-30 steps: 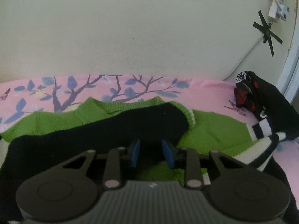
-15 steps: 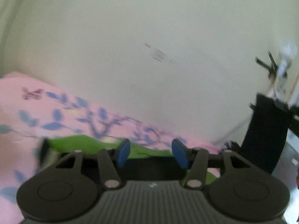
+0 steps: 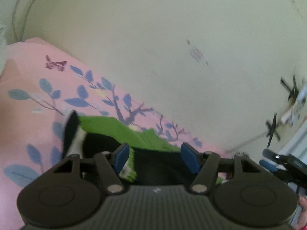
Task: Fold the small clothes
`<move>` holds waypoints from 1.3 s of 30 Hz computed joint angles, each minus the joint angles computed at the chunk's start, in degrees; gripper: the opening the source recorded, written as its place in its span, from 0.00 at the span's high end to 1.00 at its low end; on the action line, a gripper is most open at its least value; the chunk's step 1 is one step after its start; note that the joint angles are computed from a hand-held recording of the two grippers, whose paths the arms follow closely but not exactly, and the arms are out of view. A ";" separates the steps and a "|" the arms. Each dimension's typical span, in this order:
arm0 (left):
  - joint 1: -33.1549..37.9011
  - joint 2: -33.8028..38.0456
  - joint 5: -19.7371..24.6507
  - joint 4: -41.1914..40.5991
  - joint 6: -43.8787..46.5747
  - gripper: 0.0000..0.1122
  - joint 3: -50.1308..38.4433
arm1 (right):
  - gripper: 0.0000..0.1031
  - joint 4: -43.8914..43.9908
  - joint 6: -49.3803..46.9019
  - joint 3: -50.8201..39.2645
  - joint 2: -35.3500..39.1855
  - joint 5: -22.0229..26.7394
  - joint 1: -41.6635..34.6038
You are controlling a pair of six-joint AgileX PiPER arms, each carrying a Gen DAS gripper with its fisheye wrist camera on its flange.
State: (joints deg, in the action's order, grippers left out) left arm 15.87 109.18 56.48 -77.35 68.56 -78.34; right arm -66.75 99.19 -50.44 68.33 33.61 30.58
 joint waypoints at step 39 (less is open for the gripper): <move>4.31 -3.58 -11.74 -7.88 1.65 0.93 4.32 | 0.65 30.05 -56.29 -37.80 41.27 -8.73 10.46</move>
State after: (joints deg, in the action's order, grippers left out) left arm 20.18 105.60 44.74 -85.23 70.20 -74.02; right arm -36.70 42.90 -88.24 109.60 24.88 41.04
